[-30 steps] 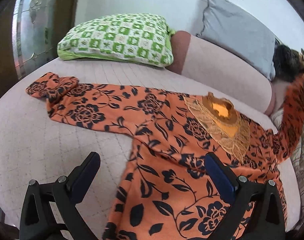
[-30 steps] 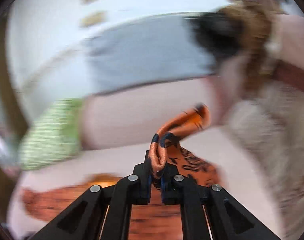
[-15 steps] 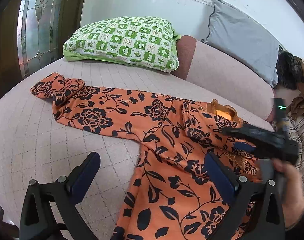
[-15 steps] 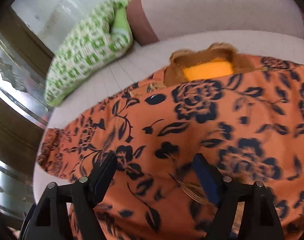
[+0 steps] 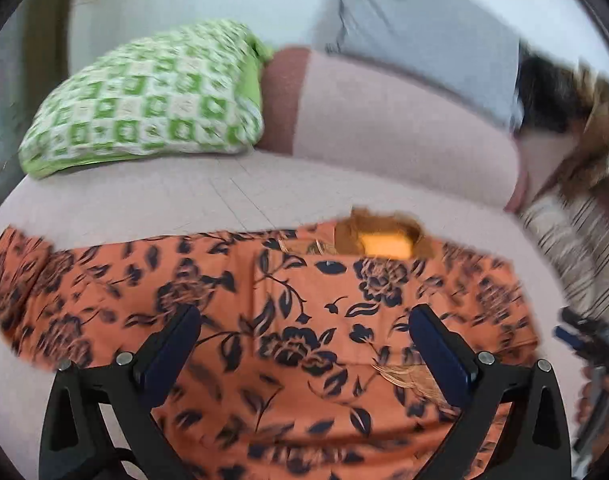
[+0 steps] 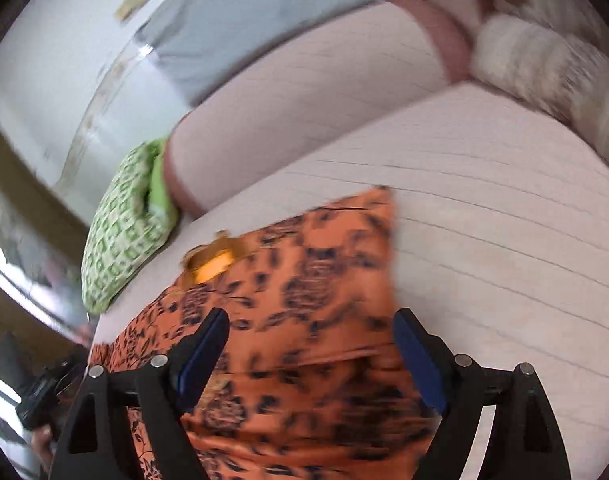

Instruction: Fold small clothes

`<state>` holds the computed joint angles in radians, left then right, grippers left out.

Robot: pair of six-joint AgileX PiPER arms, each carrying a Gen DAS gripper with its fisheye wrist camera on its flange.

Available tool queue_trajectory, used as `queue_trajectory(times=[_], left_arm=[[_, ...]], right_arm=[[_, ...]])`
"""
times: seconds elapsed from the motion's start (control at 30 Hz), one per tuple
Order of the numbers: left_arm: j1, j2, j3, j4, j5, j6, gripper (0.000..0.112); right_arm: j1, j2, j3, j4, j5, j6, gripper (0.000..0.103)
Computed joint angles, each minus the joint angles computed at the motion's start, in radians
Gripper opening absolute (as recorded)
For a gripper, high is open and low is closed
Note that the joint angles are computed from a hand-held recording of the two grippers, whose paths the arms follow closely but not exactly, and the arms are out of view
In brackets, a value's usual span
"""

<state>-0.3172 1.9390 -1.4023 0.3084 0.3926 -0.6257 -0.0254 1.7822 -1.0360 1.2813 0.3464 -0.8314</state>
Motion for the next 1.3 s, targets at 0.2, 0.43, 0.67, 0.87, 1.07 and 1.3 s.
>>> queue_trajectory(times=[0.2, 0.43, 0.67, 0.87, 1.07, 1.3], left_arm=[[-0.016, 0.293, -0.298, -0.035, 0.264, 0.036, 0.103], [-0.022, 0.285, -0.231, 0.021, 0.197, 0.004, 0.103], [-0.018, 0.277, -0.206, 0.030, 0.158, 0.019, 0.103], [-0.022, 0.271, -0.173, 0.090, 0.108, -0.035, 0.103], [-0.018, 0.261, -0.144, 0.101, 0.077, -0.045, 0.103], [-0.019, 0.261, -0.140, 0.112, 0.066, -0.056, 0.103]], right_arm=[[-0.135, 0.178, -0.130, -0.032, 0.188, 0.050, 0.059], [-0.130, 0.262, -0.202, -0.028, 0.289, 0.124, 0.011], [-0.100, 0.209, -0.160, -0.120, 0.176, 0.198, 0.064], [-0.126, 0.315, -0.389, -0.217, 0.212, 0.356, 0.089], [-0.034, 0.541, -0.808, -0.695, 0.351, 0.674, 0.011], [0.047, 0.570, -0.807, -0.973, 0.198, 0.836, 0.028]])
